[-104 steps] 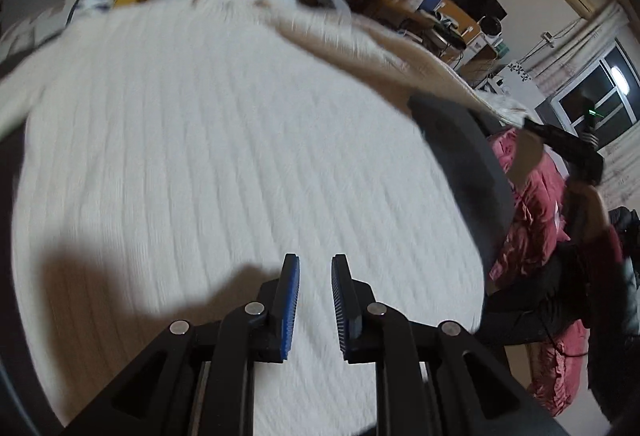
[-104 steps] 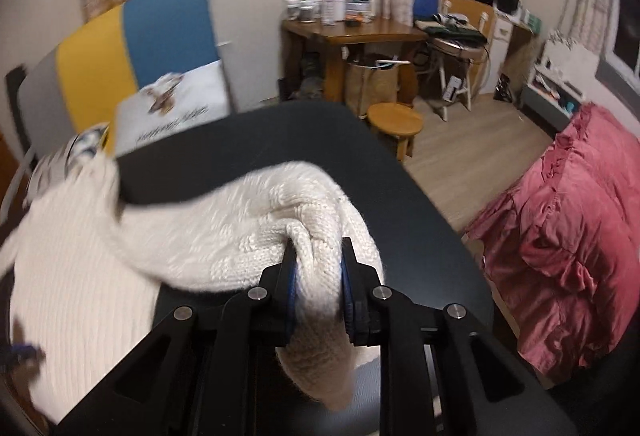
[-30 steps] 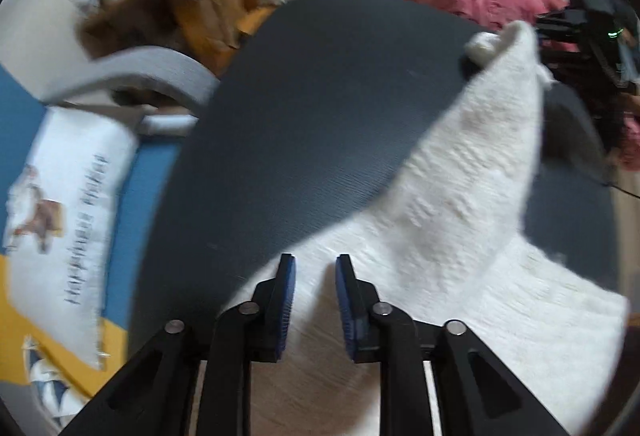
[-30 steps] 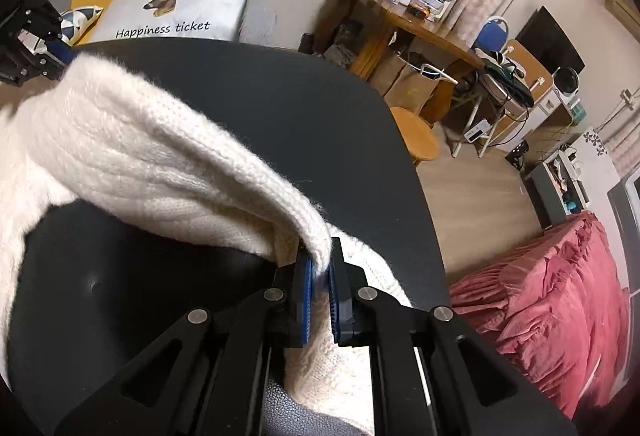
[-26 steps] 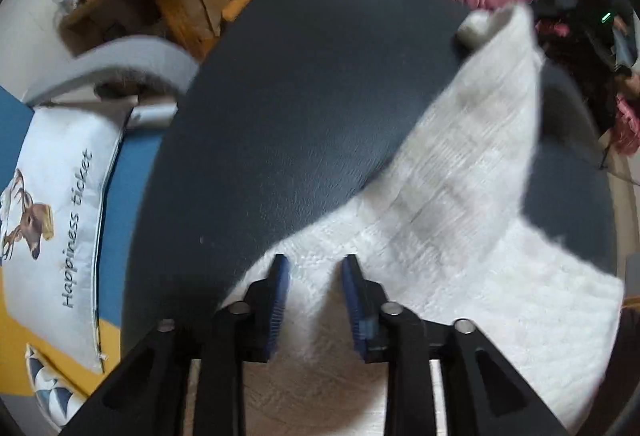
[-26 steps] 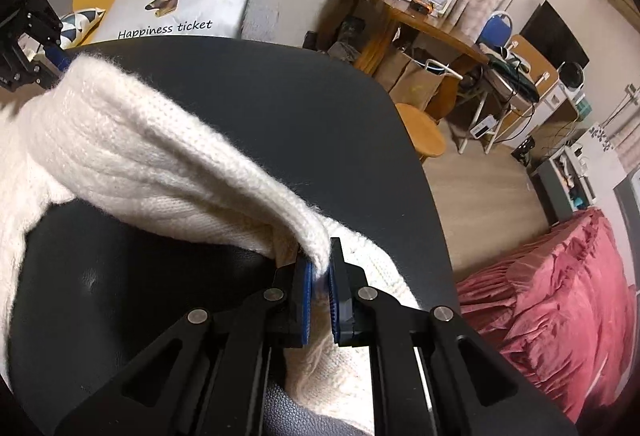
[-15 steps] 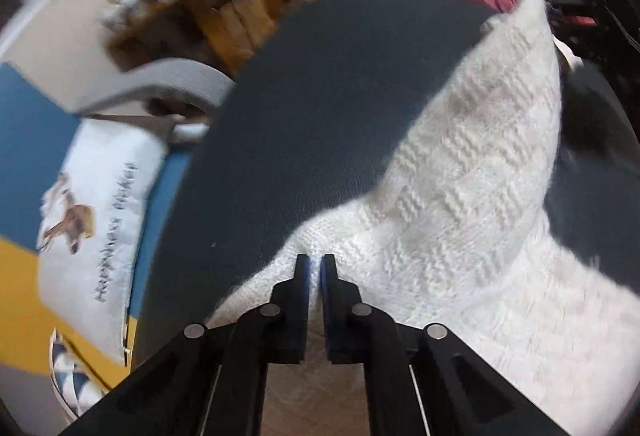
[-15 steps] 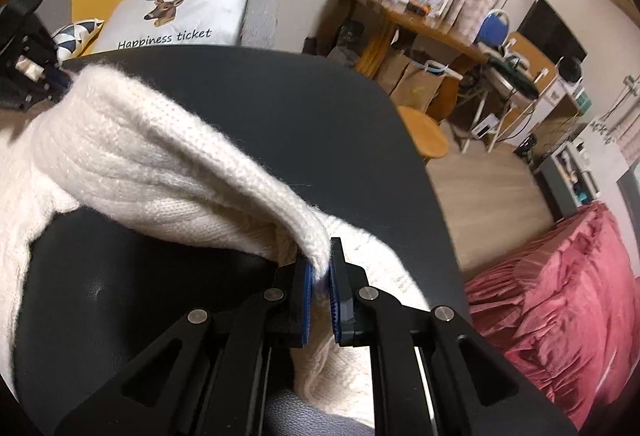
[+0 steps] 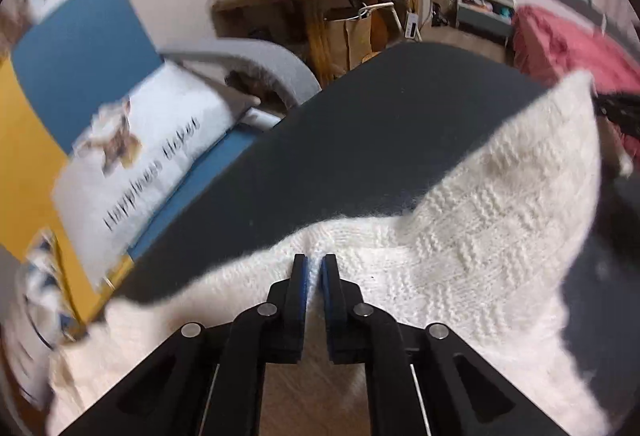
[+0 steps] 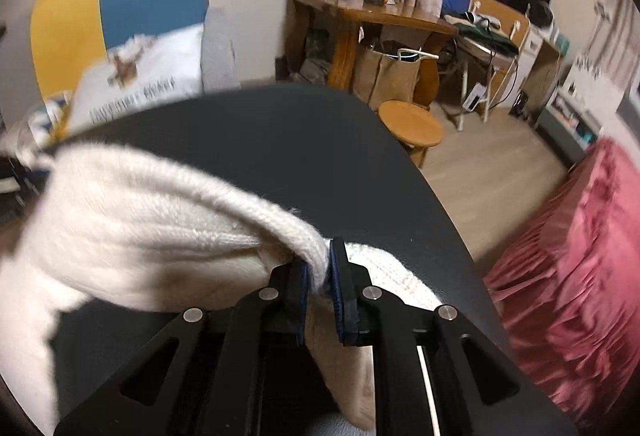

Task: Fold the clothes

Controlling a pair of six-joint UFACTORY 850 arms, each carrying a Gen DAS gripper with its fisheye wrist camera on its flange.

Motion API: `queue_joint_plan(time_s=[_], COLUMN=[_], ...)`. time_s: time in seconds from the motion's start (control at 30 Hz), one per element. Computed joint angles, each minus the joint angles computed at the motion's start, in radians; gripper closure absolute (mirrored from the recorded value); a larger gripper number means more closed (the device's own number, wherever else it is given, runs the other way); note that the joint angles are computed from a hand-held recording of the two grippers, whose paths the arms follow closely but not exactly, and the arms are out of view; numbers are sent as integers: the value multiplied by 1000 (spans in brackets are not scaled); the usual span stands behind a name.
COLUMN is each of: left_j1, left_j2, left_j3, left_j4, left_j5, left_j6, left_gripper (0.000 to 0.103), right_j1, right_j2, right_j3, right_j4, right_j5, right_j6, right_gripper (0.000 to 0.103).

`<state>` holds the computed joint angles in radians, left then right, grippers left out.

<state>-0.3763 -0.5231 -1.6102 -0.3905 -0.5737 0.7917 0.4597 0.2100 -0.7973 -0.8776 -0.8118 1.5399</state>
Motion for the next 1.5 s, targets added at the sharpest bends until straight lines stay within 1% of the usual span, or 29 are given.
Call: queue_joint_plan(time_s=[0.03,0.07,0.1,0.17,0.2,0.27,0.33,0.37,0.47,0.53,0.57,0.6,0.67,0.7,0.73,0.83,0.87,0.9,0.93,1.0,1.03,1.07,1.1,1.17,1.23,1.3,1.33,1.4,1.5], left_j1=[15,26,37,58,66,76,66,63,71,78,83,88,100,105,111,128,131,133,140,154,153,150,144,132,125,126,128,132,135], left_j2=[-3,-2,9,22,28,60,79,78,115,178,205,232,288,311,325,344,342,339,335,323,322,323,328,338,346,348,346,339,342], left_j3=[-5,-5,4,12,17,60,94,101,166,256,293,330,403,434,452,484,489,492,490,480,481,485,491,505,513,515,512,505,508], left_j4=[-40,-67,-89,-141,-168,-200,-138,-106,-104,-163,-214,-263,-363,-396,-401,-373,-338,-302,-306,-343,-342,-341,-329,-296,-279,-280,-284,-293,-302], left_j5=[-6,-7,-6,-1,3,27,57,67,84,149,173,190,214,217,211,186,183,180,168,139,142,152,166,196,212,210,207,201,198], left_j6=[21,37,39,43,59,92,64,39,11,71,130,192,319,365,379,363,322,279,269,279,275,273,266,245,233,232,235,245,253], left_gripper=[93,93,93,93,93,93,93,93,93,93,93,93,93,93,93,93,93,93,92,92,92,92,92,91,91,91,91,91,91], right_j1=[12,27,41,72,90,108,137,138,125,120,139,158,220,249,256,211,195,169,165,196,191,185,187,188,181,165,169,190,221], right_j2=[40,83,121,193,234,314,360,372,390,422,436,434,381,344,313,282,273,264,259,258,254,245,231,219,214,218,227,253,284], right_j3=[12,24,34,56,74,116,147,156,168,193,210,218,212,207,201,216,223,231,242,257,250,238,223,203,196,194,190,175,126], right_j4=[-15,-26,-26,5,34,101,121,140,187,229,228,218,164,134,116,122,126,151,147,85,103,128,141,158,168,168,160,131,74], right_j5=[-9,-25,-48,-102,-129,-146,-202,-215,-220,-188,-187,-201,-251,-266,-263,-173,-140,-102,-89,-108,-110,-118,-130,-140,-128,-113,-116,-135,-198], right_j6=[16,24,18,-9,-13,-18,10,17,5,22,63,91,102,92,72,23,8,-27,-29,26,12,-3,-13,-23,-15,-13,1,37,46], right_gripper=[87,76,60,46,46,46,46,46,46,46,46,46,46,46,46,46,44,35,33,33,33,40,60,96,96,96,96,96,96])
